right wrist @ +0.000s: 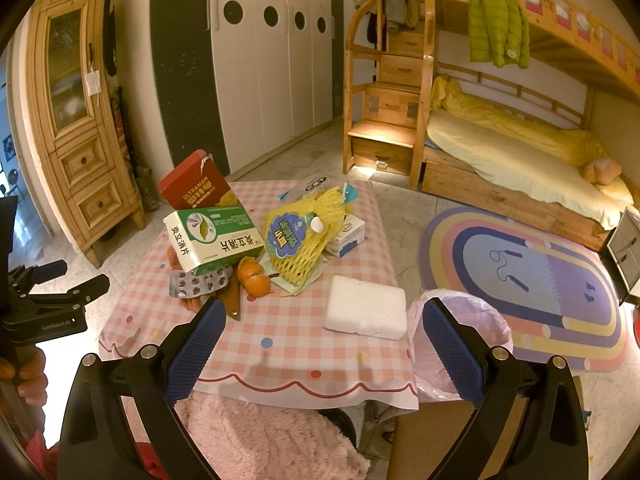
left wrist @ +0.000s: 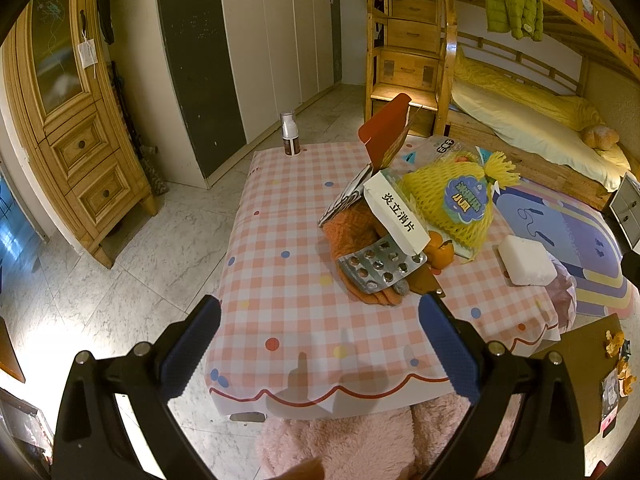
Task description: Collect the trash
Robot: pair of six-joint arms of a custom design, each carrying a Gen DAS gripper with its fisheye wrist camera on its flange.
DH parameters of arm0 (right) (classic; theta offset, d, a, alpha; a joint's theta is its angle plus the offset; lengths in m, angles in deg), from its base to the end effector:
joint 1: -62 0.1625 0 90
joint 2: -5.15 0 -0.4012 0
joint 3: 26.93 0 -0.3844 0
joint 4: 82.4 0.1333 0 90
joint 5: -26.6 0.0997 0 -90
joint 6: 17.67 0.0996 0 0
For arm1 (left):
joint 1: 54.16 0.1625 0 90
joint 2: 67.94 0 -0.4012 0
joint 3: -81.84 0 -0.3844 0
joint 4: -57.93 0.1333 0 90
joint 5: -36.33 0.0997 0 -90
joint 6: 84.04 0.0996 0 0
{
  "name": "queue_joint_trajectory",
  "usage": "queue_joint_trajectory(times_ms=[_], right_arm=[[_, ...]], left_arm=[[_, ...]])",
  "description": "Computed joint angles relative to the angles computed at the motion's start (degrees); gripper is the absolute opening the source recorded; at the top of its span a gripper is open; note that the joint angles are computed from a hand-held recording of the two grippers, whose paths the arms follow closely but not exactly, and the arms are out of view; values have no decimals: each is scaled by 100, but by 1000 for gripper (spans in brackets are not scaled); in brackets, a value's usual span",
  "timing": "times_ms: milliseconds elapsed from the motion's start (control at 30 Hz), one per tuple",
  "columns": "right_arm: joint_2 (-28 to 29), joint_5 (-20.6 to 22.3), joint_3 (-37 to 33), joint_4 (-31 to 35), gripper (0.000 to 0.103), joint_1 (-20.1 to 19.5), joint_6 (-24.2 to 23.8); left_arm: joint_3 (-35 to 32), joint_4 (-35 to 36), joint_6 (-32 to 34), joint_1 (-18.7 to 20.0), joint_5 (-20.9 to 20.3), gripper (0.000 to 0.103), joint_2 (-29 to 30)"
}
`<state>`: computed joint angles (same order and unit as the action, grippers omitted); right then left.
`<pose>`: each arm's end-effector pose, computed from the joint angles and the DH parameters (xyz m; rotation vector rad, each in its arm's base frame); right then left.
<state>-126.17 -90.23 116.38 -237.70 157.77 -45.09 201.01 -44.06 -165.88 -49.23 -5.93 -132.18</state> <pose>0.1122 -0.2318 0.4108 0.3972 -2.3070 1.0418 -0.4032 -0.2426 0.0923 0.4403 2.1662 -0.8598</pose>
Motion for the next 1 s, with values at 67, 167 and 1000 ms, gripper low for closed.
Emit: queue_joint_trajectory(times_ms=[67,167,1000], right_arm=[[19,-13,-20,12,98,8,9],[19,-12,-24,20,98,10,6],[248,-31,247,-524,98,-360,-202]], left_arm=[[-6,2,7,4,1,96,1],[-11,1,14,9,-1,96,-3],[151,-437,333,136,-28,96,257]])
